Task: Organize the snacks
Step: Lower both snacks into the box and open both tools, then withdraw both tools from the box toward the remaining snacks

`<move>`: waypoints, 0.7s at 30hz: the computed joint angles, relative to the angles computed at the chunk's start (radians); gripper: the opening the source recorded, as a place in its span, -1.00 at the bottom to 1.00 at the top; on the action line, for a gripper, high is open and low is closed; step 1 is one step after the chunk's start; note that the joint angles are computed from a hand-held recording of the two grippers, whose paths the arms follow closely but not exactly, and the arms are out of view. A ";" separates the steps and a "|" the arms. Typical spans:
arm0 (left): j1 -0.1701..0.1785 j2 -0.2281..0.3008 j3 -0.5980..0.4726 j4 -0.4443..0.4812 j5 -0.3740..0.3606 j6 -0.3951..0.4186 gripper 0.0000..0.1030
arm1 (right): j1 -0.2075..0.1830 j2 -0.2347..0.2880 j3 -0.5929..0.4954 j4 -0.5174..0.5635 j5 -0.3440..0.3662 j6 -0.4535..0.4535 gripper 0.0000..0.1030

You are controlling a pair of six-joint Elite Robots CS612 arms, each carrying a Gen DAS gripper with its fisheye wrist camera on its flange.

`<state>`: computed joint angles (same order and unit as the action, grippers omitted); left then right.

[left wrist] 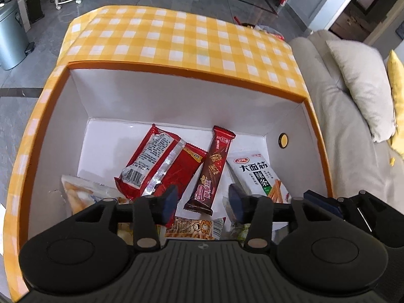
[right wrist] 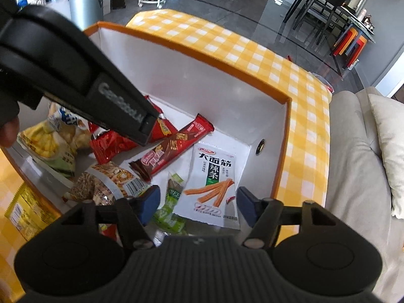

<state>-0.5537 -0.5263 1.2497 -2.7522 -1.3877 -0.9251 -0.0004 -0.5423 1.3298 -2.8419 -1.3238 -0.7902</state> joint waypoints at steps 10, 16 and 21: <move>-0.027 -0.034 0.067 -0.040 0.110 0.059 0.26 | -0.017 -0.027 0.076 -0.126 0.049 0.090 0.51; -0.052 -0.059 0.125 -0.107 0.191 0.118 0.26 | -0.030 -0.051 0.127 -0.176 0.075 0.135 0.51; -0.072 -0.083 0.176 -0.153 0.237 0.141 0.26 | -0.043 -0.074 0.171 -0.219 0.117 0.216 0.52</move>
<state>-0.6258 -0.6095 1.4255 -2.9053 -1.1506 -0.7841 -0.0437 -0.6158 1.5011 -3.0604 -1.2070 -0.5745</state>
